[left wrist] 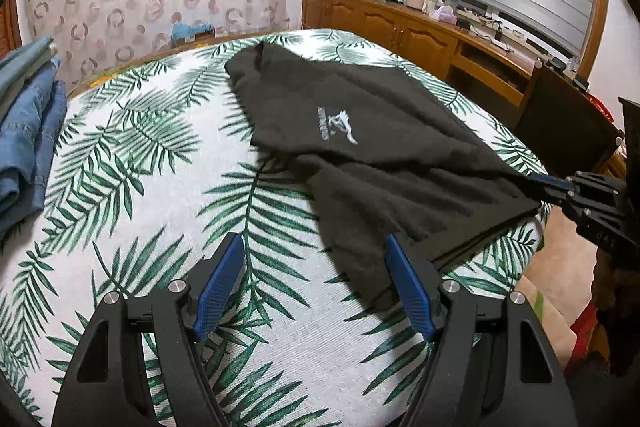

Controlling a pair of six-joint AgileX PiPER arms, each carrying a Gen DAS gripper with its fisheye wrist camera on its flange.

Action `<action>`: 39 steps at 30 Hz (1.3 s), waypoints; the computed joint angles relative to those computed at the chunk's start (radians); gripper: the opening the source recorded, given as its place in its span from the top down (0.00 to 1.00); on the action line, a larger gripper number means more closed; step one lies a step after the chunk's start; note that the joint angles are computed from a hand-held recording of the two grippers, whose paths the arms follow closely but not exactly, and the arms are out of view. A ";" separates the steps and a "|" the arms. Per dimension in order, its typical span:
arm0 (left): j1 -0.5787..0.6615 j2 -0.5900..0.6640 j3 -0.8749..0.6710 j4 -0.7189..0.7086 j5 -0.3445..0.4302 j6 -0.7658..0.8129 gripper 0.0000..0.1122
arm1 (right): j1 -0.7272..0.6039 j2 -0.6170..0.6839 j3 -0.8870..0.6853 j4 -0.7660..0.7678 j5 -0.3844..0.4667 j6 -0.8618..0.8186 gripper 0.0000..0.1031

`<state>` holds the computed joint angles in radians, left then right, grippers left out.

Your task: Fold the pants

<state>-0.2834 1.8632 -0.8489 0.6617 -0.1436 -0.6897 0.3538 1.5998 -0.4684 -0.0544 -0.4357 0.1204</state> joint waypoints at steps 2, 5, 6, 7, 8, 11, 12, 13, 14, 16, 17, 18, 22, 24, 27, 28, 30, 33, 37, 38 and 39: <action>0.005 0.004 0.002 0.042 -0.009 -0.045 0.34 | -0.011 0.015 -0.004 -0.025 -0.006 0.021 0.95; 0.002 0.006 0.007 -0.023 -0.014 0.020 0.34 | -0.011 0.020 -0.003 -0.028 -0.016 0.023 0.95; 0.000 0.007 0.009 -0.063 -0.018 0.060 0.34 | -0.012 0.021 -0.004 -0.034 -0.016 0.031 0.95; -0.002 0.009 0.012 -0.099 -0.022 0.097 0.34 | -0.013 0.018 -0.003 -0.041 -0.016 0.041 0.95; 0.001 0.011 0.012 -0.112 -0.029 0.117 0.34 | -0.019 0.016 -0.002 -0.058 -0.019 0.056 0.95; -0.001 0.017 0.021 -0.224 -0.051 0.237 0.31 | -0.029 0.007 -0.002 -0.082 -0.014 0.074 0.95; -0.002 0.017 0.027 -0.243 -0.061 0.253 0.31 | -0.026 0.005 -0.005 -0.058 -0.005 0.051 0.95; -0.001 0.018 0.030 -0.249 -0.069 0.259 0.31 | -0.026 0.004 -0.007 -0.046 0.001 0.038 0.95; -0.002 0.018 0.032 -0.267 -0.073 0.279 0.31 | -0.027 0.001 -0.009 -0.035 0.005 0.025 0.95; -0.004 0.019 0.033 -0.291 -0.075 0.303 0.31 | -0.028 -0.007 -0.010 -0.011 0.009 0.005 0.93; -0.005 0.018 0.030 -0.285 -0.070 0.295 0.31 | -0.030 -0.013 -0.011 -0.007 0.013 0.003 0.91; -0.003 0.018 0.031 -0.270 -0.071 0.283 0.31 | -0.032 -0.020 -0.013 -0.004 0.016 0.002 0.89; 0.020 0.004 0.025 -0.097 -0.050 0.083 0.31 | -0.034 -0.038 -0.034 -0.024 0.033 0.022 0.71; 0.047 -0.015 0.040 -0.037 -0.077 0.014 0.31 | -0.016 -0.038 -0.058 -0.010 0.050 -0.001 0.70; 0.080 -0.045 0.056 -0.012 -0.096 -0.012 0.31 | 0.015 -0.021 -0.105 -0.022 0.062 -0.009 0.68; 0.086 -0.054 0.060 -0.034 -0.096 0.009 0.31 | 0.021 -0.009 -0.122 -0.043 0.062 0.005 0.66; 0.096 -0.074 0.071 -0.085 -0.099 0.058 0.31 | 0.032 0.015 -0.161 -0.084 0.072 0.035 0.64; 0.115 -0.099 0.081 -0.115 -0.105 0.095 0.31 | 0.050 0.063 -0.229 -0.171 0.079 0.095 0.64; 0.148 -0.121 0.081 -0.075 -0.112 0.070 0.31 | 0.051 0.132 -0.344 -0.357 0.121 0.236 0.63; 0.159 -0.125 0.083 -0.052 -0.118 0.050 0.31 | 0.055 0.149 -0.377 -0.398 0.136 0.271 0.63; 0.165 -0.129 0.083 -0.046 -0.120 0.045 0.31 | 0.058 0.164 -0.406 -0.440 0.150 0.305 0.63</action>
